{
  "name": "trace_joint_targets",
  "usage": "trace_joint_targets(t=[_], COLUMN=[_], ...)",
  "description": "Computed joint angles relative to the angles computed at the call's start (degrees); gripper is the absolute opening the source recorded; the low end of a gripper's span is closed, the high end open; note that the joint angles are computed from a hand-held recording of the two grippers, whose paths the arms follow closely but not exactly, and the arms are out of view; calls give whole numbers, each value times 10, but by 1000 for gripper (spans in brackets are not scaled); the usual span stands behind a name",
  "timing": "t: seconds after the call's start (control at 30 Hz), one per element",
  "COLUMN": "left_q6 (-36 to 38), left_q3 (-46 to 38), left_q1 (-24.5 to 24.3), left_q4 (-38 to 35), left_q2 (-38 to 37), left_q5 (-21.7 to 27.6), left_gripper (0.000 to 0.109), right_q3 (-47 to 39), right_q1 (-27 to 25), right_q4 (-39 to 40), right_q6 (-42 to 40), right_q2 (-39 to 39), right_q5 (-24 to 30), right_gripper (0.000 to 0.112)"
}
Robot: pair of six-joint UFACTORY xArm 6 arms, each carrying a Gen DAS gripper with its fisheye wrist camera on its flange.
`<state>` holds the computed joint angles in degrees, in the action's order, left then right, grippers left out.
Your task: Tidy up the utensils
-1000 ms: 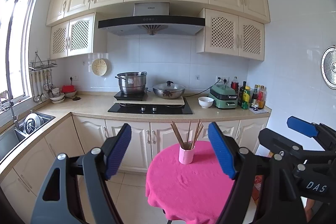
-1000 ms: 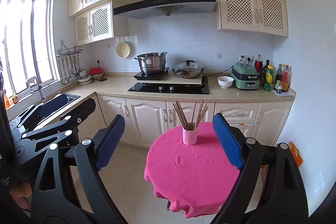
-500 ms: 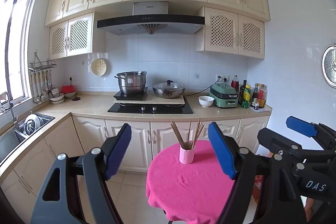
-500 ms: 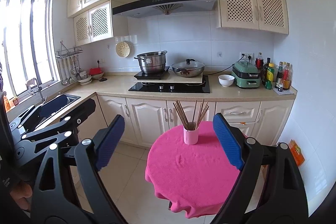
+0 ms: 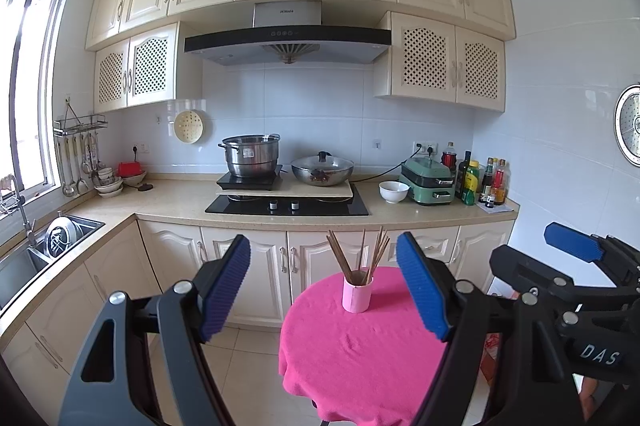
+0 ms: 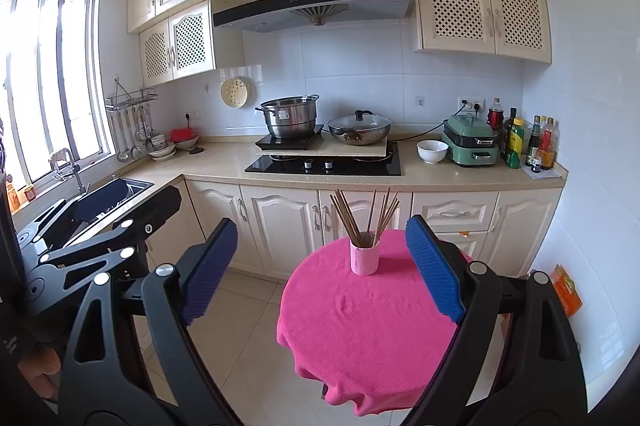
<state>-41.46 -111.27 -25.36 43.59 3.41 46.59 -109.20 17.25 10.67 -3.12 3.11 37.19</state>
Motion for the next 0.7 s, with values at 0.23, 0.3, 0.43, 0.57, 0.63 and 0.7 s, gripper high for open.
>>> trace_joint_targets(t=[0.23,0.3,0.43,0.57,0.63,0.7], left_q6=[4,5,1,0,0,-4], left_q3=[-7,-8,-1,0,0,4], left_q1=[0,0,-1,-2,-2,-2], left_q4=[-1,-1,4,6,6,8], left_q2=[7,8,5,5,5,4], left_q5=[-2,-3,-6,-5,-5,-7], left_gripper=[74,74,74,74,74,74], right_q3=[-6,-6,-6,-5,-5,-5], right_q1=[-1,-2,-2,-2,-2,-3], right_q4=[1,2,3,4,3,4], right_q6=[0,1,0,0,0,-1], right_q2=[4,5,5,6,6,6], right_q5=[2,2,1,-1,0,-1], right_gripper=[85,85,85,85,85,85])
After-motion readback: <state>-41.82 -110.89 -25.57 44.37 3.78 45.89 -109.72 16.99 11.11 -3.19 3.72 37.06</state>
